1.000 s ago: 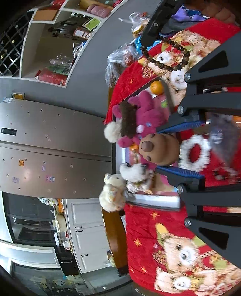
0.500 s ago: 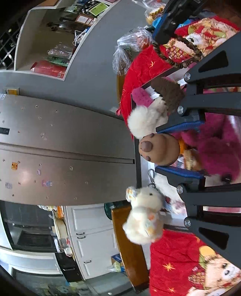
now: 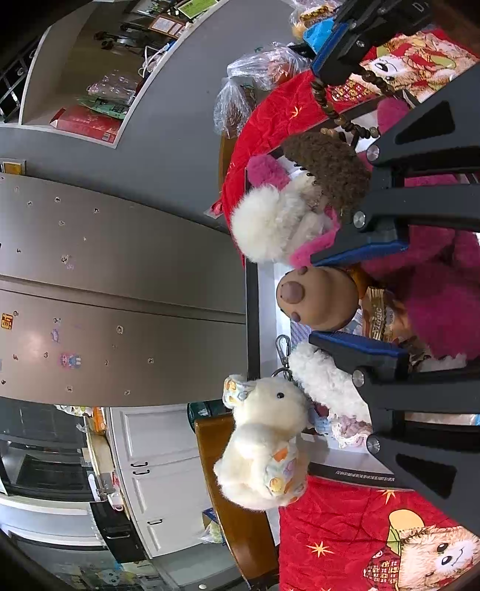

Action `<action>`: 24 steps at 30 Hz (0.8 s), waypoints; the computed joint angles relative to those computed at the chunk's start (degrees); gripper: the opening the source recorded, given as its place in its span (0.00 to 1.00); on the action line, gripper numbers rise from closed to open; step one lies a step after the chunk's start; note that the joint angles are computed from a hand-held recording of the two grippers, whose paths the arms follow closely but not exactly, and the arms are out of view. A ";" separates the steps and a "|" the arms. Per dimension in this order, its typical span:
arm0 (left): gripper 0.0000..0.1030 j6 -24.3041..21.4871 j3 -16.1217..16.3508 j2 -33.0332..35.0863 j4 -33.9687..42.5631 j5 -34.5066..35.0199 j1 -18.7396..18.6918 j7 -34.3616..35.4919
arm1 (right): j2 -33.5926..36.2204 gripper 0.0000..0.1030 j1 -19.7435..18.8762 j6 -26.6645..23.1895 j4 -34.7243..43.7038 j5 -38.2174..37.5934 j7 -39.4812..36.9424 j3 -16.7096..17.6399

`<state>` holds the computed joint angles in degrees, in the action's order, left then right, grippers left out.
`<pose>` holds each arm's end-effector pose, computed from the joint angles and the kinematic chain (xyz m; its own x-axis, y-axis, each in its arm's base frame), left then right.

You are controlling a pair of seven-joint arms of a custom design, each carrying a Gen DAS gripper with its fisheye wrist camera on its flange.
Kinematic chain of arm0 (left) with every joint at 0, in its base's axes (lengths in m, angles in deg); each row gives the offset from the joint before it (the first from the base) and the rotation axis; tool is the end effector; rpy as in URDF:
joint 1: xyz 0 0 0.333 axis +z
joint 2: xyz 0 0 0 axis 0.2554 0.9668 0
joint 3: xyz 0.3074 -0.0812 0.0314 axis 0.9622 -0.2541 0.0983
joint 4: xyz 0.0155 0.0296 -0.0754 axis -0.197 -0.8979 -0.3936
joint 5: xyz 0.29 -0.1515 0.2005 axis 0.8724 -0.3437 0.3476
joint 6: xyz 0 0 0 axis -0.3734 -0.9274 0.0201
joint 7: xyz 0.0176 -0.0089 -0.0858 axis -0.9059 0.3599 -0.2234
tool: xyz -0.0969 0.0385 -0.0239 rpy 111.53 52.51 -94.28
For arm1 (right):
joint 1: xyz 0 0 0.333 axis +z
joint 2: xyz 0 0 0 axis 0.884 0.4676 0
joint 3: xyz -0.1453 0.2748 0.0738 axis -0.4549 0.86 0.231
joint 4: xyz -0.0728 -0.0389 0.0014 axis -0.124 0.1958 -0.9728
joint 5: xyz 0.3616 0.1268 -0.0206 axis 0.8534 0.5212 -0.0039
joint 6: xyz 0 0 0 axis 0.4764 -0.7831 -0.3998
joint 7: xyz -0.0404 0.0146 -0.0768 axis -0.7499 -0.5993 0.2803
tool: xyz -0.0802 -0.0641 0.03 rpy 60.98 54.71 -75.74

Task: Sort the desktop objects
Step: 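Open left tool to drop the capybara while right tool drops the bracelet into the box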

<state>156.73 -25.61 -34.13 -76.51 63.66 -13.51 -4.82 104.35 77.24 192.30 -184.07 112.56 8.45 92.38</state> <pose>0.6993 -0.4131 0.3870 0.0316 -0.9892 0.1430 -0.6945 -0.1246 -0.7086 0.6855 0.1779 0.4159 0.2649 -0.9512 -0.1583 -0.6514 -0.0555 -0.7567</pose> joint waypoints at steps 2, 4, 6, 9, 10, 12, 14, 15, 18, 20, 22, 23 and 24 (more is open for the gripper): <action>0.35 -0.59 0.04 0.31 0.47 -0.11 -0.06 0.15 | 0.14 0.14 1.06 -0.35 0.08 -0.79 1.56 -1.57; 0.35 -0.67 0.03 0.34 0.50 -0.21 0.00 0.10 | 0.45 0.14 1.12 -0.69 0.34 -1.33 2.16 -1.99; 0.35 -0.84 0.48 0.37 0.55 0.24 -0.34 -0.22 | 0.78 0.14 1.55 -1.28 0.68 -2.13 3.39 -2.83; 0.35 -1.90 1.67 0.27 0.72 1.80 -1.43 -1.28 | 1.25 0.14 0.38 -2.32 1.24 -2.00 3.09 -1.64; 0.35 -2.30 1.96 0.28 0.84 2.40 -1.72 -1.44 | 1.42 0.14 -0.45 -2.72 1.50 -1.52 2.38 -0.66; 0.46 -2.79 2.87 0.04 0.76 4.02 -2.47 -2.36 | 1.77 0.16 -3.52 -3.67 2.23 1.16 -0.77 3.01; 0.65 -4.40 3.75 -0.20 0.98 5.47 -3.25 -3.83 | 1.84 0.21 -5.62 -3.52 2.54 4.39 -3.53 5.60; 0.72 -4.33 4.48 -0.76 0.26 6.65 -3.70 -5.61 | 1.72 0.36 -6.46 -2.95 2.49 6.02 -5.05 6.70; 0.86 -3.73 3.58 -2.29 -1.80 7.46 -2.89 -7.90 | 1.18 0.76 -8.69 -0.89 2.07 10.92 -9.96 9.86; 0.90 -3.36 2.09 -2.77 -2.44 6.39 -1.73 -7.58 | 0.77 0.87 -11.36 0.35 1.95 15.82 -14.85 13.43; 1.00 -4.85 2.53 -2.98 -2.35 7.05 -2.35 -7.98 | 0.45 1.00 -12.10 1.30 2.07 19.37 -17.98 14.59; 1.00 -6.18 3.45 -2.95 -2.02 8.35 -3.29 -8.61 | 0.33 1.00 -12.72 2.28 2.11 21.54 -20.11 15.63; 1.00 -6.85 4.31 -2.99 -1.91 10.13 -4.17 -8.92 | 0.15 1.00 -12.72 2.46 2.21 22.82 -21.24 15.69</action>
<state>149.88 -21.31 -37.12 -78.42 73.79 -17.68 -13.74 104.51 64.52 194.76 -181.87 135.38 -12.78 108.07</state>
